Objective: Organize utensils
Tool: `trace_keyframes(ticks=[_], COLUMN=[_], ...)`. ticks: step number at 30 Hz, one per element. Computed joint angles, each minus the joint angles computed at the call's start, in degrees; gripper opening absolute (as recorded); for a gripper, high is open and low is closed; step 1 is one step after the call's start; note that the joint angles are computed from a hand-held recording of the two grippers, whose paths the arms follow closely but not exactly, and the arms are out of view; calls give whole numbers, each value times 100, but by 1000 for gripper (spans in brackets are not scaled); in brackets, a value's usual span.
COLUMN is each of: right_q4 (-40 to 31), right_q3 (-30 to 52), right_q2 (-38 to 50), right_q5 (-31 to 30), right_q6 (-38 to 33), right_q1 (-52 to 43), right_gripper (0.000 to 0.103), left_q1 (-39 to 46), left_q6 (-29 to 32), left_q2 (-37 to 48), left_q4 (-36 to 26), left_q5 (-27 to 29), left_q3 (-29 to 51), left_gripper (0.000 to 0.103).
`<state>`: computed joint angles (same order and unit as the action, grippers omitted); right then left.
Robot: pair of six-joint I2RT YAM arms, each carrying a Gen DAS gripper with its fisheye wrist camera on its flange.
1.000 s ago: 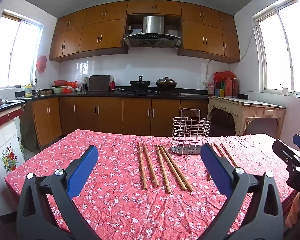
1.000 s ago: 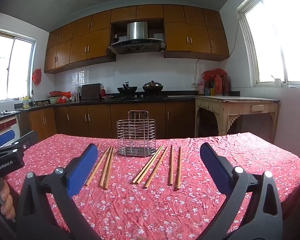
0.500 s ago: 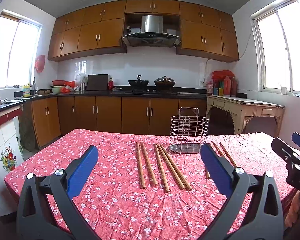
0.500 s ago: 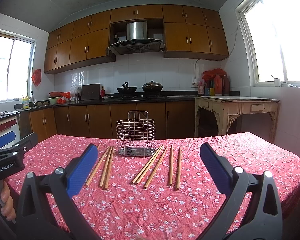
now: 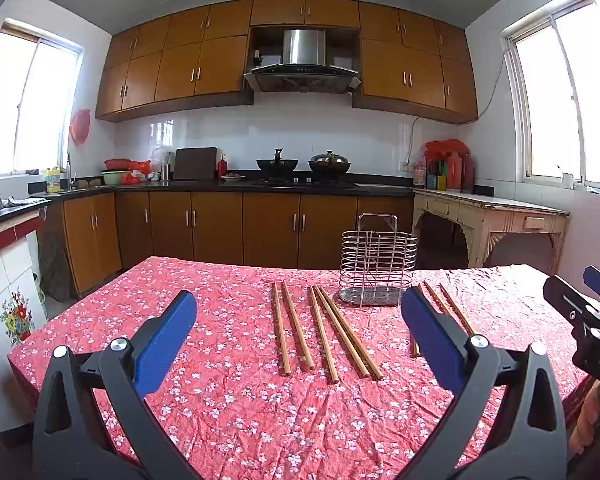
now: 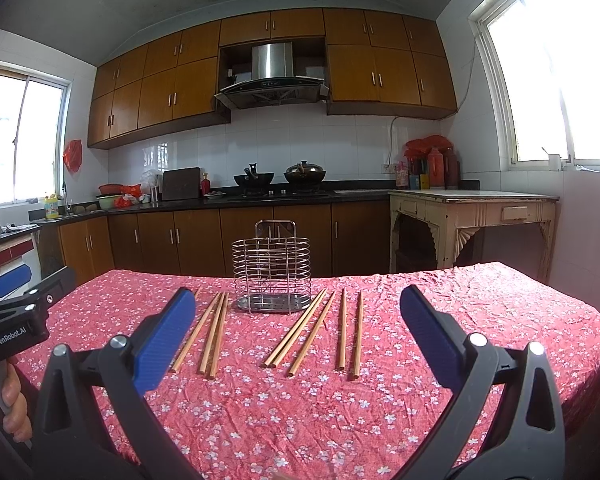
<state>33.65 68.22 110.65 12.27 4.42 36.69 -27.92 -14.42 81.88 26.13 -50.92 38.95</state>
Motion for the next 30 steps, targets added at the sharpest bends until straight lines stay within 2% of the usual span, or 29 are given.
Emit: trace_keyframes(ticks=[30], right_q4=[92], right_q3=[-109], right_q2=[4], right_q5=[-26], right_q6=[26], right_q1=[-15], right_gripper=[99], left_q1=[-7], left_q6=[-29], left_q2=[54], left_q4=[42], left_q5=[-8], left_q3=[-20], left_gripper=[101])
